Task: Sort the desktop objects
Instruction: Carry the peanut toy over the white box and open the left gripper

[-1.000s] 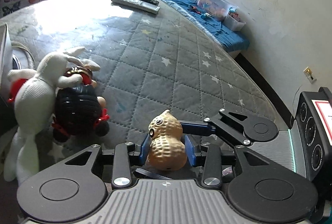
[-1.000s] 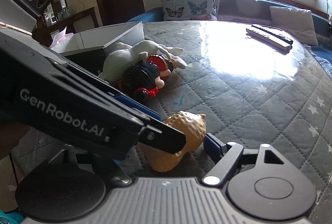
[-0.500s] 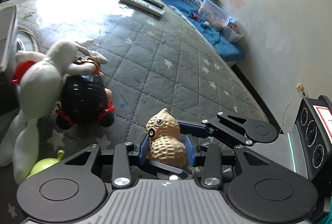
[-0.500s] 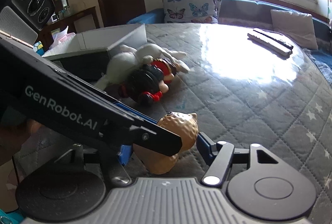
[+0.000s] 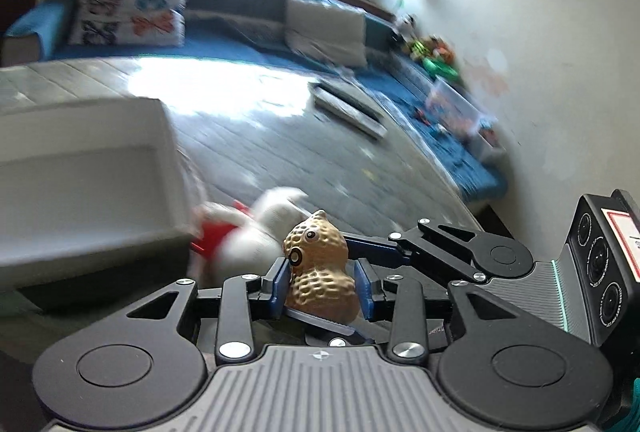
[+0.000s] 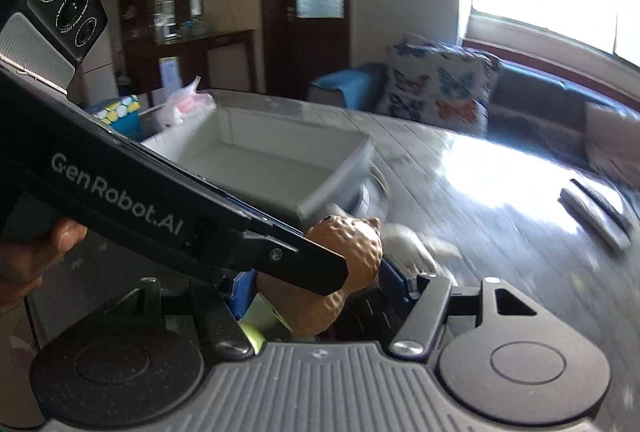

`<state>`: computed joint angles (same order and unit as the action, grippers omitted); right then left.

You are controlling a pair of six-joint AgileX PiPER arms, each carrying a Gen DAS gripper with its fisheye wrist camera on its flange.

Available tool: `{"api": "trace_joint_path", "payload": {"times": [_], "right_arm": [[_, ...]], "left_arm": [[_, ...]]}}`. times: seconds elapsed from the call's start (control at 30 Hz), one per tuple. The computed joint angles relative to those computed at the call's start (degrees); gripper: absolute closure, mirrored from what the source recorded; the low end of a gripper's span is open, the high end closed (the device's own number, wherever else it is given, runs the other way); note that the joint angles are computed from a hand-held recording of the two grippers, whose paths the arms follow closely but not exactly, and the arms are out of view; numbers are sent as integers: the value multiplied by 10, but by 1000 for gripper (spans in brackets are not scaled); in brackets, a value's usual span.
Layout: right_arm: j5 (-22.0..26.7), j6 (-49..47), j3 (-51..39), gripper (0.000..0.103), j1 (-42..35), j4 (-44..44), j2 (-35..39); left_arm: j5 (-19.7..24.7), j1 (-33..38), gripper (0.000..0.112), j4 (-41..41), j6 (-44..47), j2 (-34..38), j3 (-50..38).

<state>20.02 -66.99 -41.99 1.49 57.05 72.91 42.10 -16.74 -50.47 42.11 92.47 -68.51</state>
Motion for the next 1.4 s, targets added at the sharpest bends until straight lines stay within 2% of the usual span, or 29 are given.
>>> {"api": "trace_joint_path", "payload": {"times": [0.13,0.27,0.5,0.67,0.87,1.13,1.4], "right_arm": [[-17,15,-82,38,46,-20,74],[-6,80,-181,38,72,-79,161],[52,199,-348,38,90,-183,305],[83,263,-416,38,95,-246,371],[90,302,-445,38,111,-316,411],[81,378,-465,36,138,-410,431],[71,378,-443,36,137,-405,414]], "left_arm": [[13,42,75,14,-14,33,-58],[36,81,75,17,-25,93,-129],[78,121,75,36,-62,211,-260],[125,144,75,29,-91,289,-339],[147,155,75,35,-120,337,-379],[163,154,75,51,-145,365,-412],[156,145,75,65,-160,364,-418]]}}
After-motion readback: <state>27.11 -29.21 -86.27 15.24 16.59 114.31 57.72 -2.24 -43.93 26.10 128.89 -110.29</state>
